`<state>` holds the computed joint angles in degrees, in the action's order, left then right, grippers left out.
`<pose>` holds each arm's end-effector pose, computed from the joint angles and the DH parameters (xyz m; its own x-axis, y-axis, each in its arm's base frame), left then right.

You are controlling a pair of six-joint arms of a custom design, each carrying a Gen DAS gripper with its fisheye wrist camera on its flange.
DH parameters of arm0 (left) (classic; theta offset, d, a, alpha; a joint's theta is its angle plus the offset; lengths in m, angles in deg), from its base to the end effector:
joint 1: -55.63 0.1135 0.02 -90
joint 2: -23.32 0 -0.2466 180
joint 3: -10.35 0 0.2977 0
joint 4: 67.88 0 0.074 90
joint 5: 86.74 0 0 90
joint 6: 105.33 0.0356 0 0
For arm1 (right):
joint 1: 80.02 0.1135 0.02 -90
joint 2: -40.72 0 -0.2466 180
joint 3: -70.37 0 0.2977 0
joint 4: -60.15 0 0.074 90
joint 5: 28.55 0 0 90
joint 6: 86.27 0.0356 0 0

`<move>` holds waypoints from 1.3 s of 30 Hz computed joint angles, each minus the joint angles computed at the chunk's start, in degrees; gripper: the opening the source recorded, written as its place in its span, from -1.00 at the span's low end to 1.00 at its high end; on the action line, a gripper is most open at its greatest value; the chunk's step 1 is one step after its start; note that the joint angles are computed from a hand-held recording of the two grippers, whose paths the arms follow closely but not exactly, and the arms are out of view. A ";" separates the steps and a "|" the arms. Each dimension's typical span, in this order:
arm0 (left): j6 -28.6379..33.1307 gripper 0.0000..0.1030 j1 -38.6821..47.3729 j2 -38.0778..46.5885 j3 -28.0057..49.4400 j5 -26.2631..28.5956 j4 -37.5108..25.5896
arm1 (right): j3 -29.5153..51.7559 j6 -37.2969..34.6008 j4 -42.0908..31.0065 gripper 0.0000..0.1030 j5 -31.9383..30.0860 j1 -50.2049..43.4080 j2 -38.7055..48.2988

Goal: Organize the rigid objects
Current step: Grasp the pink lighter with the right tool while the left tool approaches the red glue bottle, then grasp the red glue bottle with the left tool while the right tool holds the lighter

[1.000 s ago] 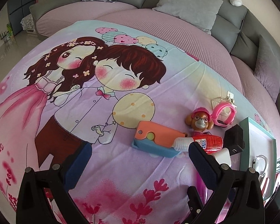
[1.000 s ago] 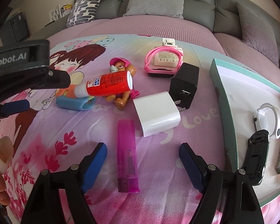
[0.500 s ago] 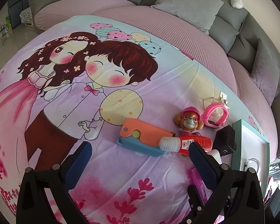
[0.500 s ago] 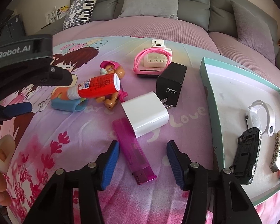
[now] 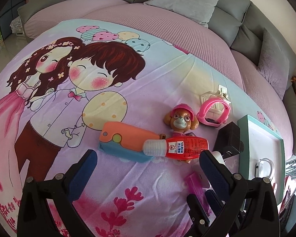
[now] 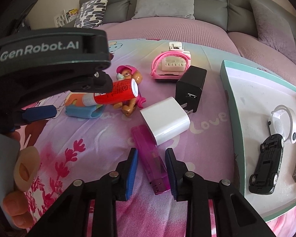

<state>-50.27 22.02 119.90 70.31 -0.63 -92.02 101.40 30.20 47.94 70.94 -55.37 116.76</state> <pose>0.2851 -0.1866 0.0853 -0.8962 -0.0904 -0.4343 0.0139 0.9728 -0.2312 0.2115 0.0906 0.0505 -0.8312 0.1023 -0.5464 0.0450 0.9921 0.1172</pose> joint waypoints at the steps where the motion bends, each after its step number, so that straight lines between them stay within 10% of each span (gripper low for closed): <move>1: 0.11 1.00 -0.14 0.17 0.12 -0.04 0.08 | -0.13 -0.04 0.10 -0.42 -0.51 -0.38 -0.23; 39: -0.21 0.53 -1.70 0.63 -0.90 2.47 5.98 | -4.34 -0.96 -0.89 -0.74 -7.03 -4.56 -10.48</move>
<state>-50.48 20.32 120.53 69.41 1.84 -86.04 97.05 29.24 47.05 63.92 -59.93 106.29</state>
